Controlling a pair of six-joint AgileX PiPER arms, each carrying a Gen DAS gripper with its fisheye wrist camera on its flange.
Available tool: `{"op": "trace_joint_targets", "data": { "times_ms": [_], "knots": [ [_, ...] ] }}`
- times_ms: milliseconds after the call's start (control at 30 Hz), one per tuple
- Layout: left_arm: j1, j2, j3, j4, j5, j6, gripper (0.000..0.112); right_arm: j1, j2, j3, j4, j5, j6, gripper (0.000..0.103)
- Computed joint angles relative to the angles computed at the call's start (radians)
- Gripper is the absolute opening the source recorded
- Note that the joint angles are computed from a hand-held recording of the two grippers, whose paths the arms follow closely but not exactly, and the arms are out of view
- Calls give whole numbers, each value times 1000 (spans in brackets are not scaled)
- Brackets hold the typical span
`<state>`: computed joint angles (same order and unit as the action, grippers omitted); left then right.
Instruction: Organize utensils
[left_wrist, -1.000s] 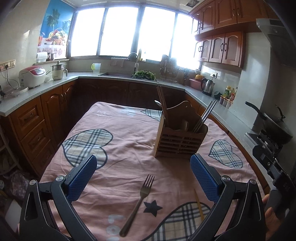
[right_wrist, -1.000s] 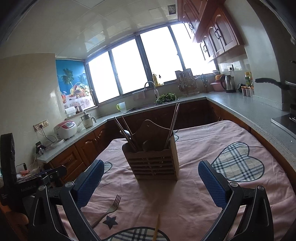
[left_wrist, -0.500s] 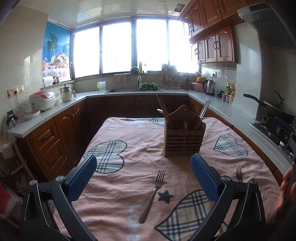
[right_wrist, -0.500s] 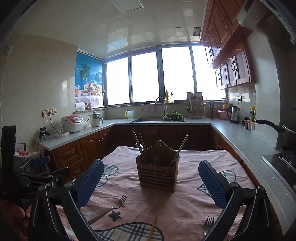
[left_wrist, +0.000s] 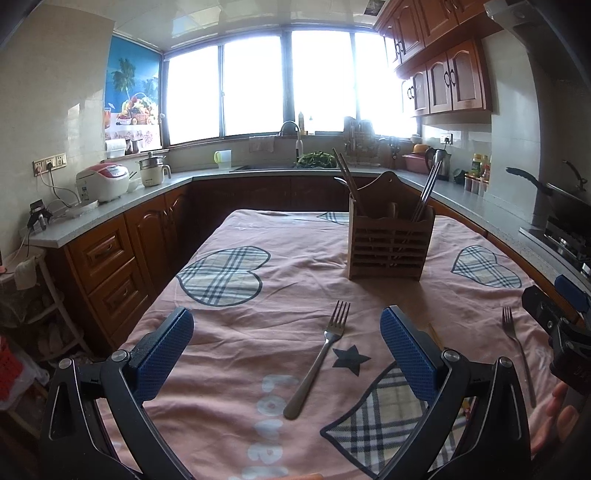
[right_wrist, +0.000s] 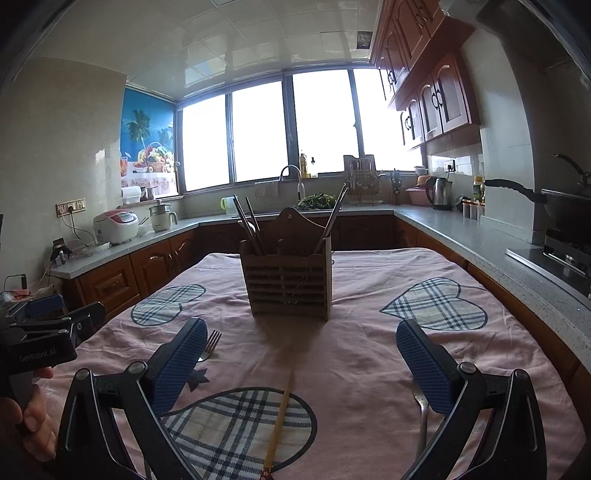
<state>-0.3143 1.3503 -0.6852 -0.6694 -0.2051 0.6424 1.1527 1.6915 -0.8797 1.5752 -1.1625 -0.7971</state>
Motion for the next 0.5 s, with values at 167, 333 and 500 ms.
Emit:
{"op": "trace_joint_targets", "data": {
  "times_ms": [167, 333, 500],
  "knots": [
    [-6, -11, 22, -33, -20, 27, 103, 18, 9, 8, 7, -27, 17, 103],
    [-5, -23, 46, 9, -32, -20, 103, 34, 24, 6, 8, -39, 16, 103],
    [0, -40, 60, 42, -32, -53, 103, 47, 33, 1, 15, -41, 16, 103]
  ]
}}
